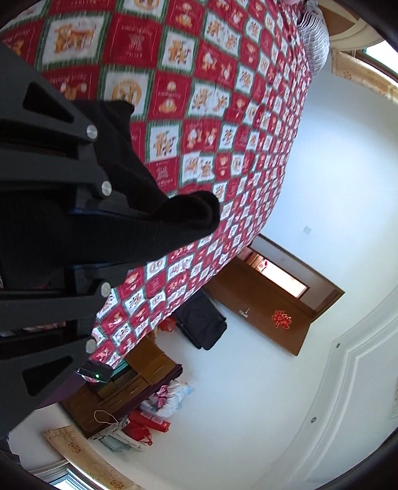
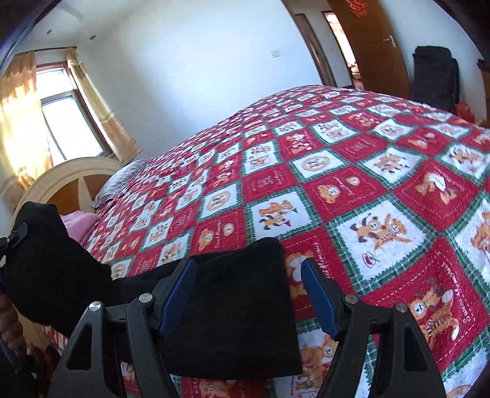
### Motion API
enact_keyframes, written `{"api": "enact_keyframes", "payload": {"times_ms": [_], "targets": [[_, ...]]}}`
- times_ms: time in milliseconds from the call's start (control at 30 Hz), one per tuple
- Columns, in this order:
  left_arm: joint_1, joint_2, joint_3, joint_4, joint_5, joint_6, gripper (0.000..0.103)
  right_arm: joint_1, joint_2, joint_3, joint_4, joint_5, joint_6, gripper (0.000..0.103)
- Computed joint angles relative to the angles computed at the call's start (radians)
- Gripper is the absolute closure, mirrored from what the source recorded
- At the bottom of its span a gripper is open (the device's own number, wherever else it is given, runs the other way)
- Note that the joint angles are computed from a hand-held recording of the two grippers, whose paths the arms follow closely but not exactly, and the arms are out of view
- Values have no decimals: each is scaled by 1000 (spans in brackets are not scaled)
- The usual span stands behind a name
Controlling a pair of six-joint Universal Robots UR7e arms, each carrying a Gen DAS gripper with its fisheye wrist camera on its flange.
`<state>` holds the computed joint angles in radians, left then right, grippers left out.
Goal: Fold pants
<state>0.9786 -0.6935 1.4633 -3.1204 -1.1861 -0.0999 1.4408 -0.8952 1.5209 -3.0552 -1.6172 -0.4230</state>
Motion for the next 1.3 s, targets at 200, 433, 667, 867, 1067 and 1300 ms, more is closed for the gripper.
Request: {"api": "enact_keyframes", "payload": {"times_ms": [200, 433, 667, 867, 1067, 1300], "targets": [[-9, 94, -106, 100, -31, -35, 82, -21, 18, -25, -18, -18, 78, 30], [-11, 203, -243, 209, -42, -57, 82, -37, 20, -32, -21, -18, 125, 30], [-7, 273, -316, 288, -9, -71, 82, -45, 22, -38, -4, -16, 157, 30], [-19, 318, -353, 337, 32, -68, 74, -48, 25, -43, 2, -20, 161, 30], [-49, 302, -297, 237, 37, 31, 40, -53, 20, -40, 8, -8, 171, 30], [-56, 220, -138, 39, 161, 92, 18, -51, -19, -28, 52, 80, 181, 30]]}}
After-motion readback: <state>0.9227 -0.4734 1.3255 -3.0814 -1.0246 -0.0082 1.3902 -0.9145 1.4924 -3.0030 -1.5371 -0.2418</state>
